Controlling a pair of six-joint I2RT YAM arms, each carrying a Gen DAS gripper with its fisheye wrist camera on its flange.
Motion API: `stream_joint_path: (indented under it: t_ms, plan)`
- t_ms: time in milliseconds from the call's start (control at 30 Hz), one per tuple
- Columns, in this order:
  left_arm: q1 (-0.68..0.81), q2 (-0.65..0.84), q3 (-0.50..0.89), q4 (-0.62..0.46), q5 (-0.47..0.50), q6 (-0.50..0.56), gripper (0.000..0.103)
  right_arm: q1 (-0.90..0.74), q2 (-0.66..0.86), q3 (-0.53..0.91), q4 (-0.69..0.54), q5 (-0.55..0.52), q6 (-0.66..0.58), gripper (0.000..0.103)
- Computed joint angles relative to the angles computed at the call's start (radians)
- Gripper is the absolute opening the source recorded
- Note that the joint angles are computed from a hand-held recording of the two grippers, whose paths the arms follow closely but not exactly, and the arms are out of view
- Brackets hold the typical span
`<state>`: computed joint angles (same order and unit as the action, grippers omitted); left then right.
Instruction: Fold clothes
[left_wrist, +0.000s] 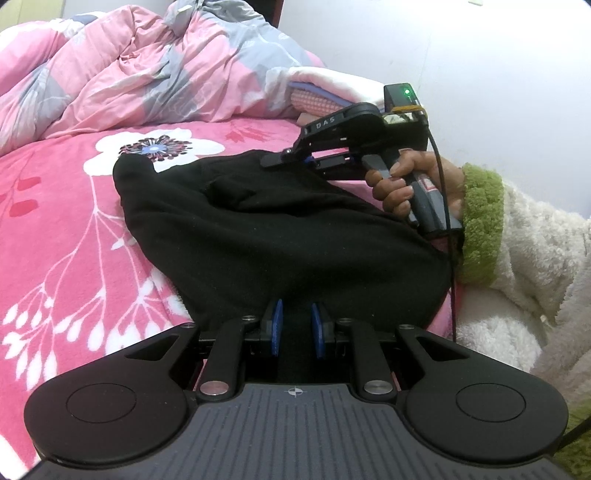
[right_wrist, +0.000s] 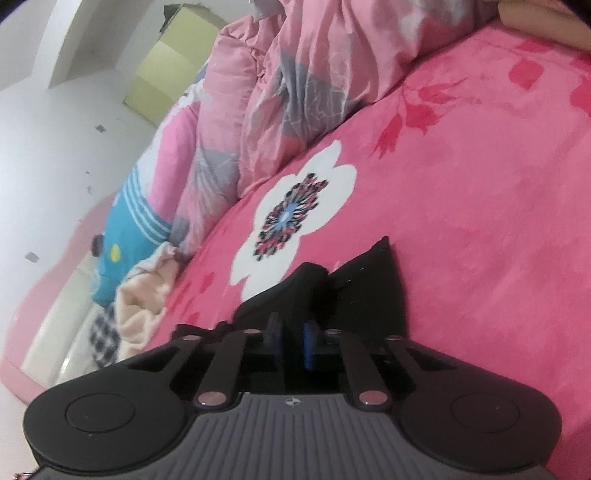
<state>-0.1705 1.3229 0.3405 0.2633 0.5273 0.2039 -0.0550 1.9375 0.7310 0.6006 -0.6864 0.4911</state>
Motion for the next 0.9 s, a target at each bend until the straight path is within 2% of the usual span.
stream_joint_path:
  t_ms: [100, 267, 700, 900]
  plan:
    - [-0.008, -0.018, 0.004, -0.025, -0.013, 0.002, 0.017, 0.008, -0.029, -0.041, 0.053, 0.046, -0.011, 0.002]
    - [-0.016, -0.01, 0.024, -0.046, -0.021, 0.005, 0.017, -0.003, -0.051, -0.057, 0.057, 0.084, -0.033, 0.002]
    - [-0.031, 0.068, 0.083, -0.028, -0.024, 0.017, 0.018, -0.057, -0.087, -0.101, 0.082, 0.083, -0.054, 0.001]
    - [-0.033, 0.085, 0.085, -0.013, -0.027, 0.029, 0.018, -0.041, -0.009, -0.008, -0.016, 0.12, -0.093, 0.002]
